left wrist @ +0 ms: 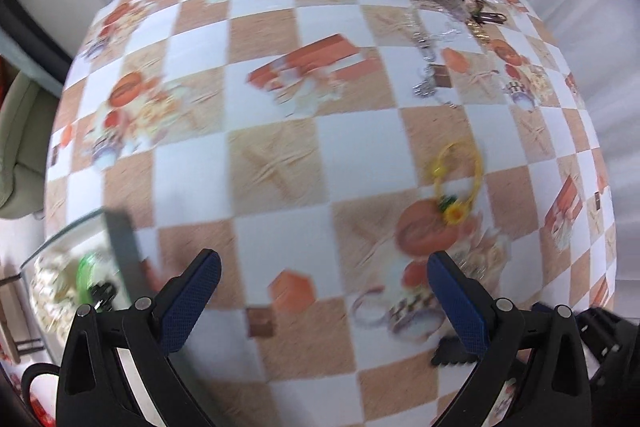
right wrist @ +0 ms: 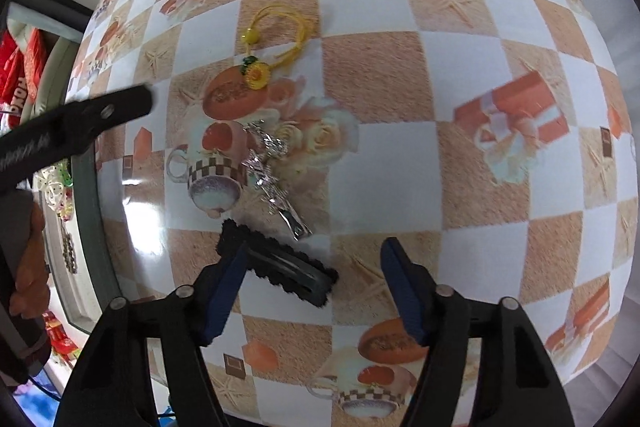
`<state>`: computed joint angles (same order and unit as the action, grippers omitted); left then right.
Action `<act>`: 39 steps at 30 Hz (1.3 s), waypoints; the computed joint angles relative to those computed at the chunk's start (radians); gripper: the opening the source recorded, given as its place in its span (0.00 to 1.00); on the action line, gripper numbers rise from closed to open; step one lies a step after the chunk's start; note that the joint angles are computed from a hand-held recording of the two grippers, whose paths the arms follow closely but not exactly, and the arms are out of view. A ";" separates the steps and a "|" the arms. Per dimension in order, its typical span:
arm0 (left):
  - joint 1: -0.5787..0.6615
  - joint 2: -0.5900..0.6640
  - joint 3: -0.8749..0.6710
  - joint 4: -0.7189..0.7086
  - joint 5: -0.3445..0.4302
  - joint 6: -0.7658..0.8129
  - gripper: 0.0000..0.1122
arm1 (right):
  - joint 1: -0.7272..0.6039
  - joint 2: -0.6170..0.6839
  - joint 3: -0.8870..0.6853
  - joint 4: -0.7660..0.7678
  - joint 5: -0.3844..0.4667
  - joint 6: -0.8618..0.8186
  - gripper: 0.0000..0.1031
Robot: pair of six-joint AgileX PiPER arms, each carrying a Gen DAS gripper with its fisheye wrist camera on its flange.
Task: Organize jewelry
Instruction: 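Grasp the silver star hair clip with the right tool while the left tool grasps the yellow hair tie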
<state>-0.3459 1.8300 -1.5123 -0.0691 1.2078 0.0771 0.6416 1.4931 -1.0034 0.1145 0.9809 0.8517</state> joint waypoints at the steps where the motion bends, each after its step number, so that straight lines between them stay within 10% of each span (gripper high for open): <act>1: -0.007 0.018 -0.016 -0.011 -0.001 0.003 0.92 | 0.002 0.007 -0.003 -0.005 -0.006 0.001 0.66; 17: -0.131 0.232 -0.197 -0.048 -0.031 0.031 0.81 | 0.122 0.146 -0.113 -0.169 -0.024 0.094 0.50; 32: -0.158 0.254 -0.244 -0.002 -0.049 -0.002 0.14 | 0.133 0.162 -0.134 -0.205 0.006 0.113 0.10; 39: -0.110 0.219 -0.202 -0.085 -0.037 0.027 0.14 | 0.065 0.078 -0.071 -0.121 -0.053 0.093 0.10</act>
<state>-0.4554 2.0487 -1.7147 -0.1540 1.1705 0.1043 0.7068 1.5713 -1.0746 -0.0066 0.9282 0.9445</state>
